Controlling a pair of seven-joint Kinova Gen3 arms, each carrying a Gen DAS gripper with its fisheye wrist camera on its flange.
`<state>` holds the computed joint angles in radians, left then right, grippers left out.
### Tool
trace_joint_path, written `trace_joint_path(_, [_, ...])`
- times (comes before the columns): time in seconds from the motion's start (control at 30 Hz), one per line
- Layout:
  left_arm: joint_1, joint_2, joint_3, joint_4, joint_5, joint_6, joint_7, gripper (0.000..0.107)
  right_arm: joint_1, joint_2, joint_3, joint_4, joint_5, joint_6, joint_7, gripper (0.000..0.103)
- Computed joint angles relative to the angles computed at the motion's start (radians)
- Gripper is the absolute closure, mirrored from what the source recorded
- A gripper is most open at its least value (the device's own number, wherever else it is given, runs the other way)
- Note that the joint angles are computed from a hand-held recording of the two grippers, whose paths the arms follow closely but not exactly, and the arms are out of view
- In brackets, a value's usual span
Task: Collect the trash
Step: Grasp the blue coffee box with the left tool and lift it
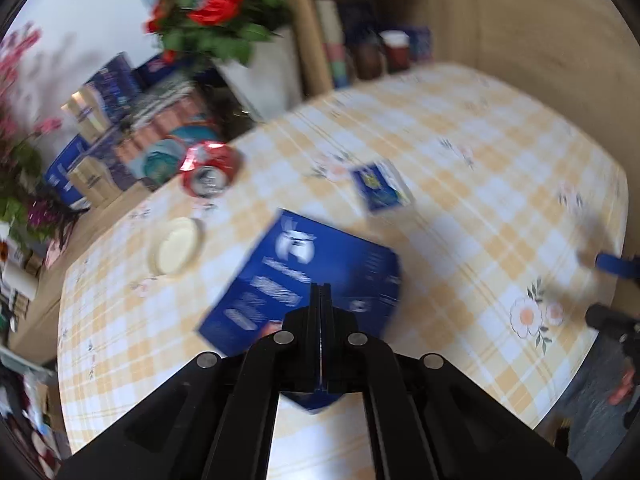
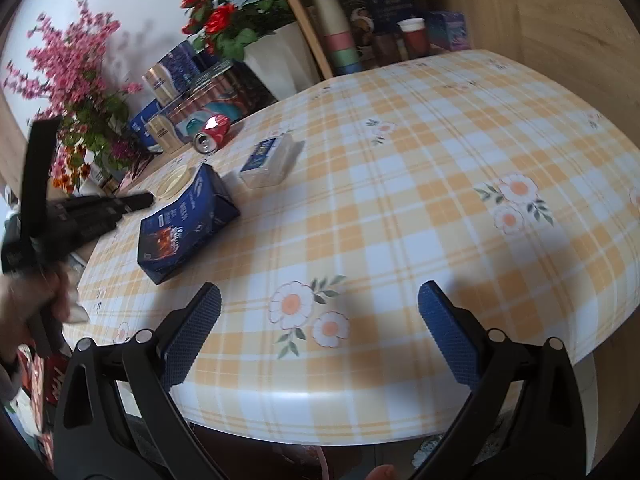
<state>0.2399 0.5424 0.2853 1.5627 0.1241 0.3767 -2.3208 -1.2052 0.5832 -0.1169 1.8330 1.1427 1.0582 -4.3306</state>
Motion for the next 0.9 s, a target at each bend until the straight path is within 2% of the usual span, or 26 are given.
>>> trace_joint_path(0.1, [-0.04, 0.002, 0.005, -0.02, 0.025, 0.03, -0.002, 0.106, 0.022, 0.0, 0.0, -0.022, -0.004, -0.013, 0.061, 0.006])
trace_joint_path(0.13, [-0.049, 0.011, 0.001, -0.038, 0.034, 0.053, 0.005, 0.102, 0.031, -0.001, 0.001, -0.029, -0.004, -0.022, 0.083, 0.006])
trace_joint_path(0.2, [-0.082, 0.033, 0.007, -0.076, 0.068, 0.098, 0.012, 0.087, 0.04, 0.001, 0.005, -0.044, -0.011, -0.027, 0.125, 0.006])
trace_joint_path(0.23, [-0.098, 0.045, 0.011, -0.094, 0.088, 0.116, 0.015, 0.074, 0.048, 0.004, 0.007, -0.058, -0.021, -0.024, 0.162, 0.006])
trace_joint_path(0.27, [-0.11, 0.056, 0.008, -0.114, 0.116, 0.136, 0.012, 0.069, 0.053, 0.005, 0.01, -0.065, -0.028, -0.027, 0.184, 0.006])
trace_joint_path(0.47, [-0.175, 0.166, 0.0, -0.275, 0.225, 0.358, 0.092, 0.069, 0.09, 0.008, 0.04, -0.086, -0.05, -0.072, 0.261, 0.006])
trace_joint_path(0.6, [-0.182, 0.198, -0.024, -0.291, 0.287, 0.405, 0.17, 0.067, 0.108, 0.024, 0.056, -0.114, -0.062, -0.1, 0.312, 0.006])
trace_joint_path(0.67, [-0.179, 0.203, -0.041, -0.267, 0.33, 0.386, 0.235, 0.061, 0.112, 0.032, 0.066, -0.125, -0.067, -0.115, 0.325, 0.006])
trace_joint_path(0.73, [-0.179, 0.196, -0.035, -0.221, 0.348, 0.318, 0.278, 0.061, 0.112, 0.04, 0.077, -0.132, -0.072, -0.131, 0.331, 0.006])
trace_joint_path(0.9, [-0.123, 0.186, -0.046, -0.147, 0.325, 0.197, 0.382, 0.056, 0.111, 0.058, 0.087, -0.171, -0.12, -0.109, 0.437, 0.006])
